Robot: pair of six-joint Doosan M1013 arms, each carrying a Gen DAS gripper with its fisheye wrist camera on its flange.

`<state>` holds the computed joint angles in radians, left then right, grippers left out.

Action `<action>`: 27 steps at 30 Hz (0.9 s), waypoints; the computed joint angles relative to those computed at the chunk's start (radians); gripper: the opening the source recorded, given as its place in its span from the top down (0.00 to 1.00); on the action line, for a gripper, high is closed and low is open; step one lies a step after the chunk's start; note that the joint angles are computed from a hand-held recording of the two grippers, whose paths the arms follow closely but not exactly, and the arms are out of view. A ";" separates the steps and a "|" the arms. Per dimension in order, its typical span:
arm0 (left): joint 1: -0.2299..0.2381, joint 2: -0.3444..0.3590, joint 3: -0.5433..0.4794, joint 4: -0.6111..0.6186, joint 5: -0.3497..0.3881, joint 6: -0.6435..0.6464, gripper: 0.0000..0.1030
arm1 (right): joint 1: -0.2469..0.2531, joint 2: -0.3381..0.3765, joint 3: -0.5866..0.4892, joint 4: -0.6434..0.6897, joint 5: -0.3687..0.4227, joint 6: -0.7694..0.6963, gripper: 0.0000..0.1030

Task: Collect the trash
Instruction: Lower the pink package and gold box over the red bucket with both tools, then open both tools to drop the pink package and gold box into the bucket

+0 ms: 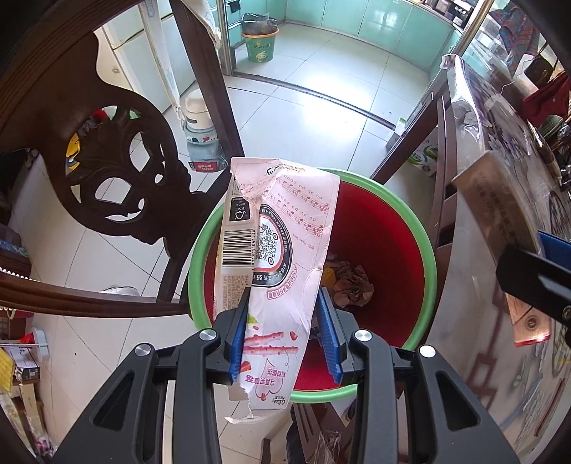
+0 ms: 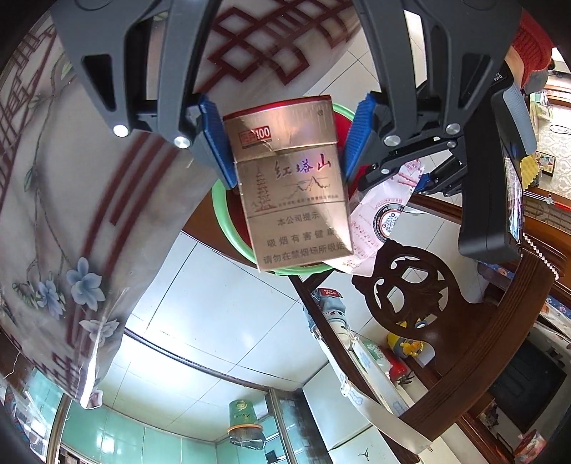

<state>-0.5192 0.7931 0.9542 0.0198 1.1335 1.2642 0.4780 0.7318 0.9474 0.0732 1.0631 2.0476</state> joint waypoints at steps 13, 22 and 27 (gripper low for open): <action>0.005 0.033 -0.042 -0.020 0.041 0.008 0.68 | -0.008 0.005 0.006 0.020 0.000 -0.002 0.52; 0.005 0.040 -0.052 -0.021 0.055 0.010 0.66 | -0.003 -0.052 0.079 0.006 -0.029 0.012 0.47; 0.002 0.030 -0.040 -0.018 0.041 0.008 0.67 | 0.005 -0.089 0.125 -0.023 -0.040 0.027 0.46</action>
<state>-0.5169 0.8233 0.9144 0.0014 1.1746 1.2718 0.4832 0.6430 1.0723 0.0504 1.0236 2.0743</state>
